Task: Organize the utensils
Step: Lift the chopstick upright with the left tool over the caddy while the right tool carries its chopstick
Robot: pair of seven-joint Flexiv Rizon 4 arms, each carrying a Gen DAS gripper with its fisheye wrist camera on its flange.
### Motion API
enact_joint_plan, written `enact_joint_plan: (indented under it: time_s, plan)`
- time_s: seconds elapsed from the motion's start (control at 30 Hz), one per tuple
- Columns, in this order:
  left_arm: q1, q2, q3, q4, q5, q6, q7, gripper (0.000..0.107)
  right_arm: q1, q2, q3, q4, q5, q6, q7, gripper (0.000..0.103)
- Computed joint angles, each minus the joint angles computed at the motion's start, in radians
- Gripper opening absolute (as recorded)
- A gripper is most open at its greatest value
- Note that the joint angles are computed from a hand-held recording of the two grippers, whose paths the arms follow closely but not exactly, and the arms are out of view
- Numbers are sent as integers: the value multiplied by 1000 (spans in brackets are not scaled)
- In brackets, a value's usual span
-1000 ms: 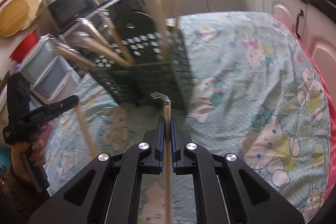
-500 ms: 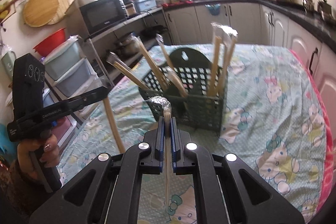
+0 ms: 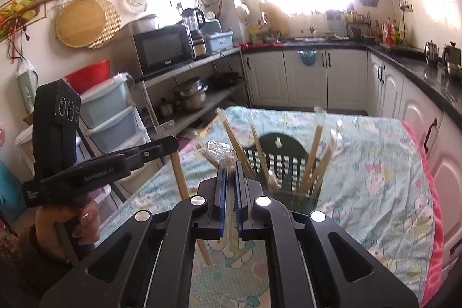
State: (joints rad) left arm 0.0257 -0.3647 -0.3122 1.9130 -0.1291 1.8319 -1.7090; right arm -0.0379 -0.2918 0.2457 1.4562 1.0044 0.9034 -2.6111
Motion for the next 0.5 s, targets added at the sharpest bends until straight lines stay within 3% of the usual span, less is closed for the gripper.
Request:
enact_joint_plan:
  time_s: [0.5]
  plan:
    - [-267,-34,295,-151,-136,92,61,3,0,28,4,-85,139,96,-113,6]
